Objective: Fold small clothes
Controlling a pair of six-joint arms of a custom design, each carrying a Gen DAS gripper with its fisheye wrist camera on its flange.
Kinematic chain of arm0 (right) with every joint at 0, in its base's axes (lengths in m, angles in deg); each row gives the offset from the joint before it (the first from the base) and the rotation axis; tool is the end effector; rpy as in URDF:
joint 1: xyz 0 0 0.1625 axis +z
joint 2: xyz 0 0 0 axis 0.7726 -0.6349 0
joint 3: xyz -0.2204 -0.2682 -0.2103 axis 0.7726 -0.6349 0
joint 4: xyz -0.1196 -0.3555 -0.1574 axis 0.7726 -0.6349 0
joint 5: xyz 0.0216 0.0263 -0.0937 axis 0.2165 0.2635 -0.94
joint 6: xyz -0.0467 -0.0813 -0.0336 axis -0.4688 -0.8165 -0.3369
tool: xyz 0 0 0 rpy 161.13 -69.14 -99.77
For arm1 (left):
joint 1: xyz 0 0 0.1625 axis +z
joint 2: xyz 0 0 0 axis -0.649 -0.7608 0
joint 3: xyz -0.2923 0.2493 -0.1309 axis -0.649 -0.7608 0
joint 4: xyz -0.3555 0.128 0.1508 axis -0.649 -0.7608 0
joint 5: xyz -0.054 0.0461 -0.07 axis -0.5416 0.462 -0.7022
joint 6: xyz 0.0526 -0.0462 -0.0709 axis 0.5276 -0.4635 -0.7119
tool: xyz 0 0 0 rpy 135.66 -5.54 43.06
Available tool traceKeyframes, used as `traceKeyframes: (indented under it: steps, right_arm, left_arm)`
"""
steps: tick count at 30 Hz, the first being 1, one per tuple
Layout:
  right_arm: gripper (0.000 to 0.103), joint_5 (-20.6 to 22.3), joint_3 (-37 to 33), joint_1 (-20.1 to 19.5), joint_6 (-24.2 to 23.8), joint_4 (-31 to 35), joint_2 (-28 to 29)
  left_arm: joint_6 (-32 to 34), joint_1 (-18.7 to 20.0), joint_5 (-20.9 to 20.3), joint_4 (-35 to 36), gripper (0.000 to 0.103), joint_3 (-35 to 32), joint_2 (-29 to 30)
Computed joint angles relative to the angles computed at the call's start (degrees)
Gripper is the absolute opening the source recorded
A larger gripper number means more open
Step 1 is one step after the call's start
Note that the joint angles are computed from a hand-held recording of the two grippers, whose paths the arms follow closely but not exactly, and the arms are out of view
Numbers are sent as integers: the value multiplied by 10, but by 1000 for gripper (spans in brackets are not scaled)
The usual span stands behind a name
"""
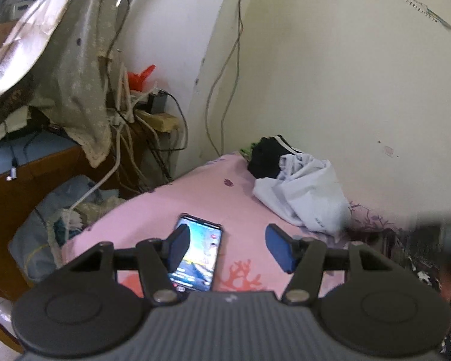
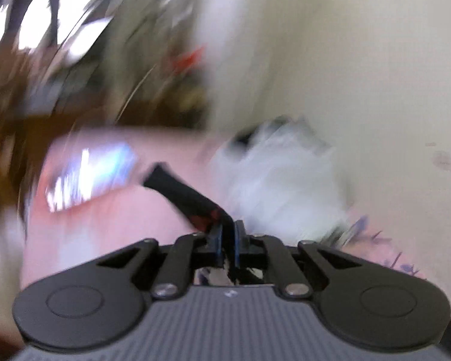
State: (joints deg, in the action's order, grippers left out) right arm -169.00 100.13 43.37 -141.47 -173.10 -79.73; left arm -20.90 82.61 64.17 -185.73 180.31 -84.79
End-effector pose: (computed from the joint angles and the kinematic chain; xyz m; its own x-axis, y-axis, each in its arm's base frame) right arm 0.1837 -0.6723 0.1915 -0.4267 -0.6891 0.5858 -0.9007 0.2651 -0.3442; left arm -0.1329 -0.4216 0.2083 -0.8589 -0.2155 -0.4645 0.3422 0.4333 -0.8338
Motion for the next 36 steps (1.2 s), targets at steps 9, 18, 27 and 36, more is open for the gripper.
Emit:
traceKeyframes:
  steps: [9, 18, 27, 36]
  right_arm:
    - [0, 82, -221, -29, 276, 22, -16]
    - [0, 105, -164, -192, 379, 13, -112]
    - [0, 159, -105, -338, 496, -12, -134]
    - [0, 211, -49, -367, 548, -66, -146]
  left_arm:
    - [44, 48, -139, 28, 57, -107, 86]
    - [108, 110, -329, 202, 57, -423, 284]
    - [78, 152, -421, 507, 62, -849, 545]
    - [123, 154, -414, 526, 14, -983, 637]
